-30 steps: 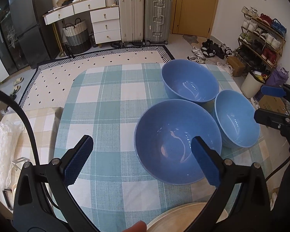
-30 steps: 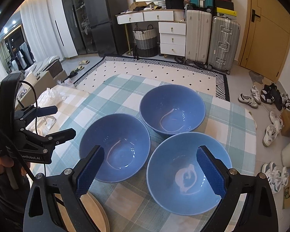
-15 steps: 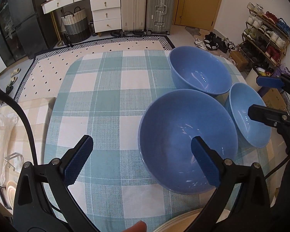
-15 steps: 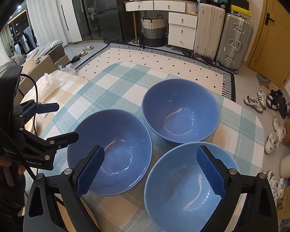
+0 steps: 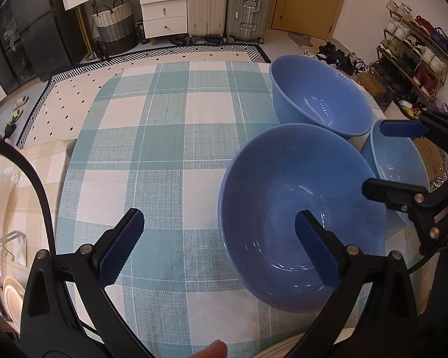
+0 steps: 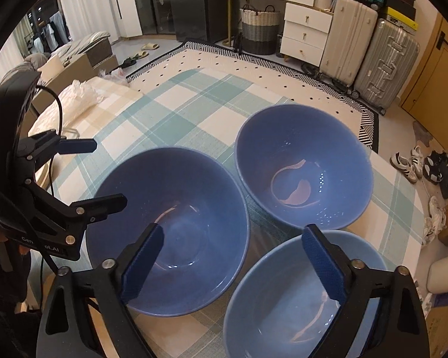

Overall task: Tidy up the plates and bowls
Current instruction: 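Close the left gripper on a blue bowl rim while the right gripper grips another bowl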

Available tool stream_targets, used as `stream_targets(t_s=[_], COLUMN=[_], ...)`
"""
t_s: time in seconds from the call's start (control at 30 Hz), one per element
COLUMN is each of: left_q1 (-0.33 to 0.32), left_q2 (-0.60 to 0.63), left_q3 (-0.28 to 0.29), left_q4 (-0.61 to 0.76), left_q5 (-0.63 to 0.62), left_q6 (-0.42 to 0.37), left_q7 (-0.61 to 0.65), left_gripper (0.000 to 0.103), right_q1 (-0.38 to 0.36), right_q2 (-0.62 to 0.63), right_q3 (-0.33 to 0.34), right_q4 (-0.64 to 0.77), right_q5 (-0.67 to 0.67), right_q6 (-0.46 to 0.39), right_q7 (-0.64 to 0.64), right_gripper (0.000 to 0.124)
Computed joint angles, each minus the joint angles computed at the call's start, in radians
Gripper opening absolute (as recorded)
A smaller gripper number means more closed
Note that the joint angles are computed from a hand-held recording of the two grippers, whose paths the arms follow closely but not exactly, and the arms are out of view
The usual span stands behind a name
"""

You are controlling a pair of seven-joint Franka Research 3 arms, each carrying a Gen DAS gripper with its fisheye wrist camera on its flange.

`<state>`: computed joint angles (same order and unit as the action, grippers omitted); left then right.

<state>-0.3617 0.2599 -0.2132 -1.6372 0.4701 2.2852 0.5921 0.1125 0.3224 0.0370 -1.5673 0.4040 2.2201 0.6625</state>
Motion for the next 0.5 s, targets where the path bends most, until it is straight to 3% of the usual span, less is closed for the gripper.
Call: stream_targets(t_s=[0.27, 0.43, 0.5], left_q1=[0.005, 0.013, 0.016], left_q2=[0.024, 0.031, 0.032], left_q3=[-0.005, -0.005, -0.006], left_q4=[-0.006, -0.019, -0.022], left_q5=[-0.030, -0.065, -0.080], left_q6=[0.021, 0.051, 0.055], left_q7=[0.022, 0.036, 0.043], left_gripper=[0.092, 0.069, 0.068], right_q1=[-0.001, 0.000, 0.001], right_q2=[0.036, 0.067, 0.079], right_q3=[0.005, 0.007, 0.007], right_q4=[0.035, 0.073, 0.087], right_q5=[-0.001, -0.008, -0.014], right_q6=[-0.043, -0.075, -0.085], right_q7=[-0.009, -0.011, -0.006], right_gripper=[0.084, 0.079, 0.079])
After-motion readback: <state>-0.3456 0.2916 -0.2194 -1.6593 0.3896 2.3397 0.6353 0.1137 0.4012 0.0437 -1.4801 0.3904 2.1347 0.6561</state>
